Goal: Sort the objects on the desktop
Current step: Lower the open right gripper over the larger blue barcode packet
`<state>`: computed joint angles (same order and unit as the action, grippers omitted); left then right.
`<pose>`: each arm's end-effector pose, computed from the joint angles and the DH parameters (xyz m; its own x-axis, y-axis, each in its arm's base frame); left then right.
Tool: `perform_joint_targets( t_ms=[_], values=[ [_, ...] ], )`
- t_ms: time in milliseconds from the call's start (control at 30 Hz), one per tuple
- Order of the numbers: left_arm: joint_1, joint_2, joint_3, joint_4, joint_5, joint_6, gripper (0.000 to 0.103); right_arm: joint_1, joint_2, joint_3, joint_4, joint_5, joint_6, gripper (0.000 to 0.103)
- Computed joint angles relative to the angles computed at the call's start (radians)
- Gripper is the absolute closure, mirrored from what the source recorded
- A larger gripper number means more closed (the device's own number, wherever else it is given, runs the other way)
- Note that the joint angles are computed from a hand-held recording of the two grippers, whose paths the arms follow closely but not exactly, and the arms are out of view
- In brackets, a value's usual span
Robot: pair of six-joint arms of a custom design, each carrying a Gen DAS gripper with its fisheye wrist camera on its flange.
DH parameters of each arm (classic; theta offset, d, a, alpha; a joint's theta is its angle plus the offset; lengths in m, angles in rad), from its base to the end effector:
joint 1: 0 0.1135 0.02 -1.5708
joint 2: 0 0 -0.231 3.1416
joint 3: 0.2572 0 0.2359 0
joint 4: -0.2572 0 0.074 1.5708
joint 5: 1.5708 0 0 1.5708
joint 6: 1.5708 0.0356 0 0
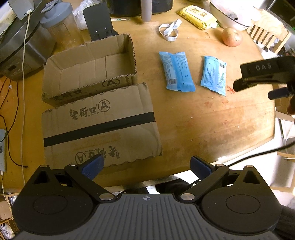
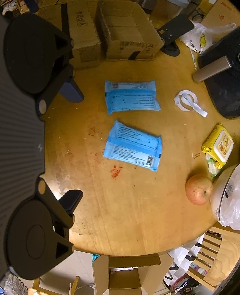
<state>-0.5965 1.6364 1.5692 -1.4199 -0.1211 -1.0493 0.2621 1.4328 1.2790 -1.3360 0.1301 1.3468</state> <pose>0.2307 -0.1515 0.2796 -0.8870 -0.4381 -0.1460 -0.4412 0.8973 -0.0125 0.2250 0.0556 0.2577 -0.4544 0.8791 -0.1441 0.8838 0.4651 0.0502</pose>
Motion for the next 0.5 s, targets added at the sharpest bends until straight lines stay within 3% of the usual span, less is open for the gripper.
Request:
perform_joint_targets(
  t_ms=[500],
  values=[
    [-0.008, -0.019, -0.027, 0.003, 0.005, -0.018, 0.000, -0.091, 0.036, -0.004, 0.071, 0.013, -0.001, 0.000]
  ],
)
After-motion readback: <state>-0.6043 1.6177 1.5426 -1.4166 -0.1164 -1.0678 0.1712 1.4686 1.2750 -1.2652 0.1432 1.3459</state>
